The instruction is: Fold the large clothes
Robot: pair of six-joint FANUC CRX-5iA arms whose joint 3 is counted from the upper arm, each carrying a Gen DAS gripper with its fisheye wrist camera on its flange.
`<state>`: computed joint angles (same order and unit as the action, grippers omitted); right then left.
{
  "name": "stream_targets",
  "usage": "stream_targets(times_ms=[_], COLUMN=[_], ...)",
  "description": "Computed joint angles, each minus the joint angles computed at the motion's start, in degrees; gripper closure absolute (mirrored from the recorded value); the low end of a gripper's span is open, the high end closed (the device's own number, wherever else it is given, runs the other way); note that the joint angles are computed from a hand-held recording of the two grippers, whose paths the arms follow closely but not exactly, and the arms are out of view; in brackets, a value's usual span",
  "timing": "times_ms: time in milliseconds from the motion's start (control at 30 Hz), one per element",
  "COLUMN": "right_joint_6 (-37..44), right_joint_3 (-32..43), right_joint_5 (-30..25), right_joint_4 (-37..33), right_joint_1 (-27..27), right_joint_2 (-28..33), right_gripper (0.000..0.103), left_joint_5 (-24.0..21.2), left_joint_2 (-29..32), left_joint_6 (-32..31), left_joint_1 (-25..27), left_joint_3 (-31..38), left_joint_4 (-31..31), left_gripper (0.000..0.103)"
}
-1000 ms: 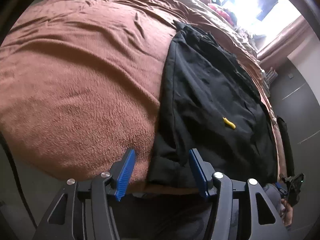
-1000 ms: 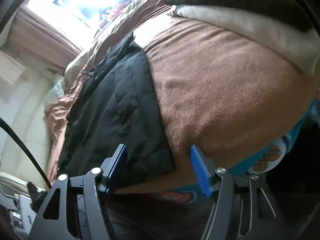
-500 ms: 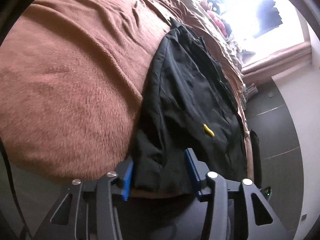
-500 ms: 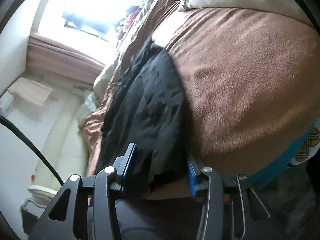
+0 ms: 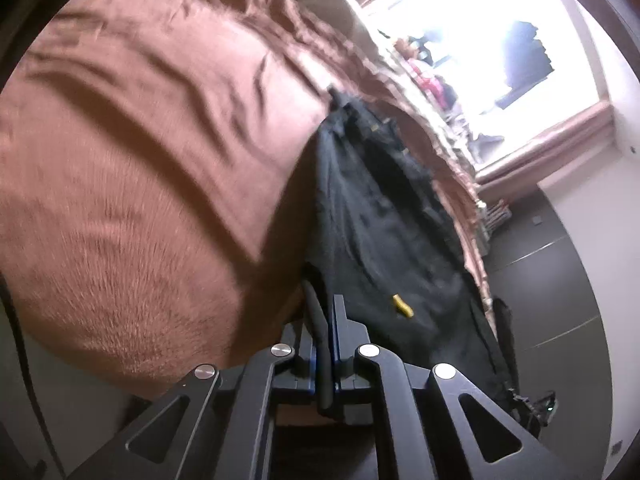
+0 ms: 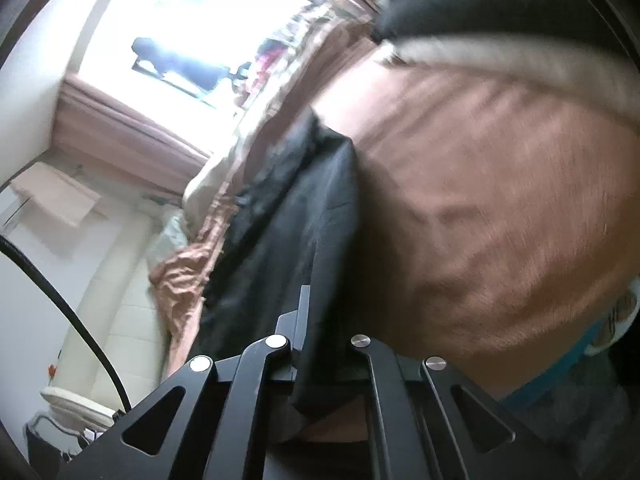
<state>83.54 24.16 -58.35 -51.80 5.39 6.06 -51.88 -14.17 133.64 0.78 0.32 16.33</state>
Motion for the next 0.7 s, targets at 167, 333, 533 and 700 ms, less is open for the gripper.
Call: stream_targets(times_ms=[167, 333, 533, 700], right_joint_6=[4.5, 8.1, 12.9, 15.5], right_joint_3=[-0.5, -3.8, -5.0, -6.0], right_joint_5=[-2.0, -4.7, -10.2, -15.5], right_joint_4=[-5.9, -11.9, -18.9, -24.4], right_joint_1=[-3.3, -7.4, -14.0, -20.5], right_joint_2=[-4.5, -9.8, -14.2, -16.5], right_gripper=[0.103, 0.103, 0.103, 0.102], left_joint_5=[0.9, 0.8, -0.2, -2.1], left_joint_2=[-2.6, -7.5, -10.7, -12.2], left_joint_6=[0.5, 2.2, 4.7, 7.0], left_joint_1=[0.4, 0.2, -1.2, -3.0], left_joint_3=[2.0, 3.0, 6.2, 10.8], left_joint_4=[-1.2, -3.4, -6.5, -10.2], left_gripper=[0.099, 0.099, 0.099, 0.099])
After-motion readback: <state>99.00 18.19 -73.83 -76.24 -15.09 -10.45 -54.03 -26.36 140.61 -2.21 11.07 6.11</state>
